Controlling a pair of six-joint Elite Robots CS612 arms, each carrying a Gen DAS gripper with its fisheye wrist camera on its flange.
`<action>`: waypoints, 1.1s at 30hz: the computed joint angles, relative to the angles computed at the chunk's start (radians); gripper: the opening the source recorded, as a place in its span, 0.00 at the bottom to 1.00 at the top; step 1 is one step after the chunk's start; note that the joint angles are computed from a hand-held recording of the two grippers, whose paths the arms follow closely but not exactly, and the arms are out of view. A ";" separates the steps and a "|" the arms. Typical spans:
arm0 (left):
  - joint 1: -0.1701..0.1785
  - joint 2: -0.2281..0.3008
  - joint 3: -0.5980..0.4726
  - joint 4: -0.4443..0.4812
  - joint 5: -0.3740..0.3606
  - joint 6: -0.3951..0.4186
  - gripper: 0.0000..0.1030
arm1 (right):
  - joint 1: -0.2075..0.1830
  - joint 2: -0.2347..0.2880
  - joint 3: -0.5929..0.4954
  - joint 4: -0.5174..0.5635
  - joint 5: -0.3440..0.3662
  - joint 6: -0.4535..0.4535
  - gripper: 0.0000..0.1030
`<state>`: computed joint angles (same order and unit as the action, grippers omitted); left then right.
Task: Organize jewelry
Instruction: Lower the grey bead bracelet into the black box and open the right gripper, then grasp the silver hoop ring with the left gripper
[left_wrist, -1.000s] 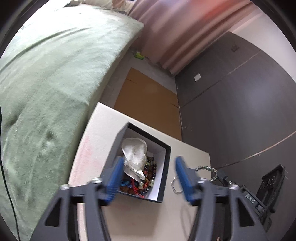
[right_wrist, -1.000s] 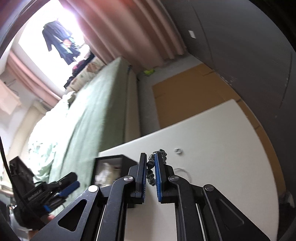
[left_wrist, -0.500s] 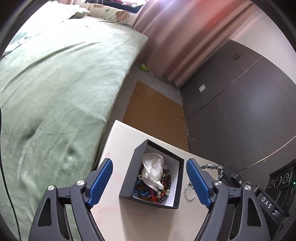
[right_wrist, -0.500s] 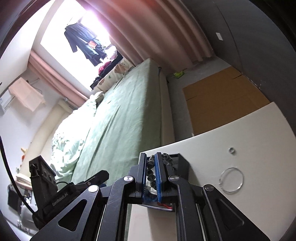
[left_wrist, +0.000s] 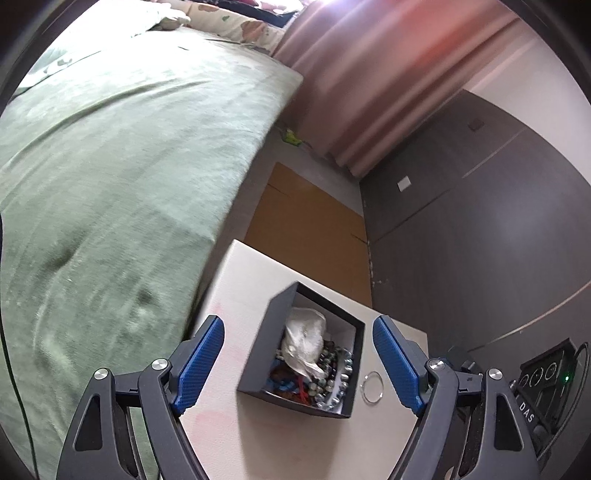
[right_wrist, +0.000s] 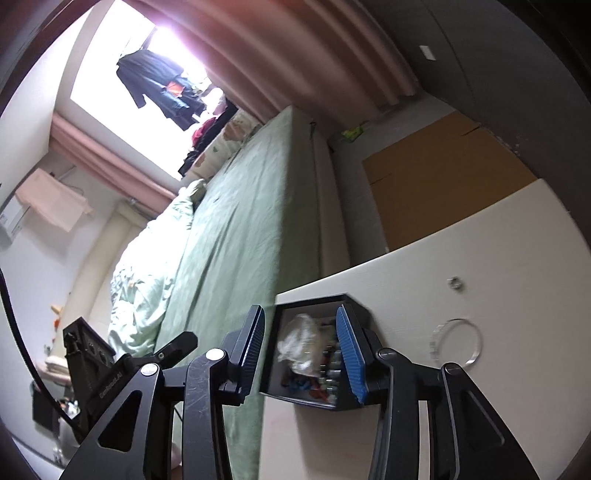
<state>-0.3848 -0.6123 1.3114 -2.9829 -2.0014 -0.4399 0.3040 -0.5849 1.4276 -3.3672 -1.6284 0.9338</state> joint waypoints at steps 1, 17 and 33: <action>-0.004 -0.001 0.002 0.001 -0.002 0.006 0.81 | -0.002 -0.006 0.011 -0.001 -0.003 0.002 0.41; -0.091 -0.037 0.054 0.033 0.037 0.175 0.81 | -0.047 -0.102 0.183 0.023 0.008 0.048 0.51; -0.180 -0.030 -0.003 0.306 0.160 0.348 0.60 | -0.095 -0.138 0.293 -0.037 0.067 0.133 0.78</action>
<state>-0.5646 -0.6424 1.3087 -2.6765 -1.8419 -0.0914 0.2093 -0.7230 1.7206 -3.4039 -1.5613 1.0673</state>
